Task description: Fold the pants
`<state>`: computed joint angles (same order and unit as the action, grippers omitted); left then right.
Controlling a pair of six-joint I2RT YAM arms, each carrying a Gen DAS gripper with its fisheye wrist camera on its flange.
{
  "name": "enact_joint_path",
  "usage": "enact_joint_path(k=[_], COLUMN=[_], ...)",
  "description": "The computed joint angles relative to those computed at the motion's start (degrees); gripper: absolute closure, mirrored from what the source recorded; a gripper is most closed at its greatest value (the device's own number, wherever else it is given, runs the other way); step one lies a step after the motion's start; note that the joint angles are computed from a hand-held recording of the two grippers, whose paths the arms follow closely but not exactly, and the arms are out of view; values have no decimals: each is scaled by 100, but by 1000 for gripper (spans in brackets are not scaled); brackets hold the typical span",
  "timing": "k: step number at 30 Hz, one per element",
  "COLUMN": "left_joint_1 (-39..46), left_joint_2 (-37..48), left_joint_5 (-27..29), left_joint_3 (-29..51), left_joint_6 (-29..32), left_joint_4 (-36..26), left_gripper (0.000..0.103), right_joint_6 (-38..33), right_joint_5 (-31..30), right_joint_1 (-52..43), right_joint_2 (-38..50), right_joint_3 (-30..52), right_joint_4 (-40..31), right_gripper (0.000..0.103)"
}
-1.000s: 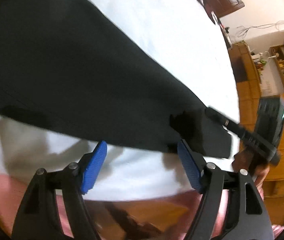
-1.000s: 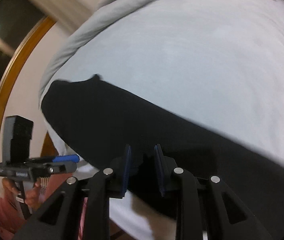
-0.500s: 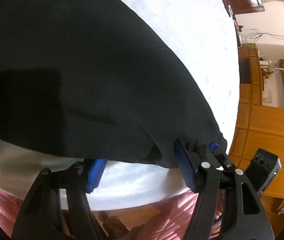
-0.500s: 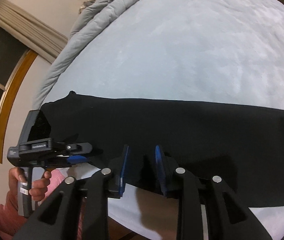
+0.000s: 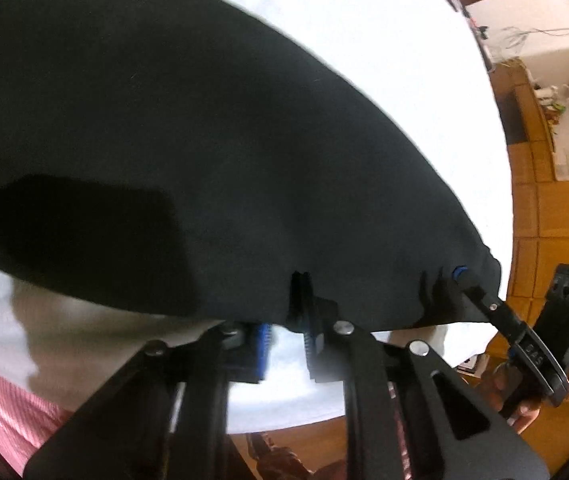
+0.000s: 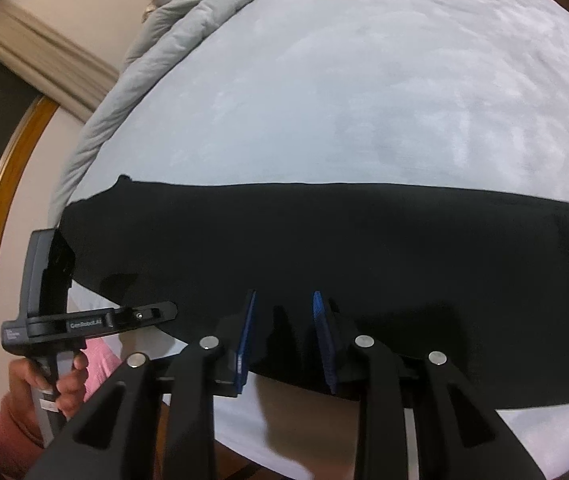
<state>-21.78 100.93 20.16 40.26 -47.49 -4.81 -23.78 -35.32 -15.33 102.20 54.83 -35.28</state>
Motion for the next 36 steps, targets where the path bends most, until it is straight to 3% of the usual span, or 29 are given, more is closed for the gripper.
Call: enact_joint_path(k=[3, 5, 10, 15, 20, 26, 30, 36], left_joint_1=[-109, -384, -791, -910, -1081, -774, -617, -725], left_joint_2=[-348, -622, -475, -367, -514, 187, 610, 440], left_joint_5=[-57, -372, -915, -728, -97, -1153, -1222, -1443], left_joint_3=[60, 238, 844, 1283, 1267, 1605, 1649, 1554], left_joint_6=[172, 283, 523, 257, 356, 976, 1149, 1250], left_joint_4=[-294, -685, -1133, -1678, -1643, -1764, -1492, -1500], left_gripper=[47, 40, 36, 36, 33, 31, 29, 25], right_joint_6=[-225, -373, -1005, -1156, -761, -905, -749, -508], right_joint_5=[-120, -114, -30, -143, -436, -473, -332, 130], right_joint_1=[-329, -615, -1740, -2479, -2655, -2721, -2856, -2883], right_joint_2=[-130, -191, 397, 1242, 2035, 1845, 1611, 891], right_joint_3=[55, 129, 924, 1601, 2057, 1725, 1668, 1691], right_joint_4=[-326, -557, -1849, -2357, -2165, -1843, -1796, -1018], right_gripper=[65, 63, 52, 44, 44, 44, 44, 41])
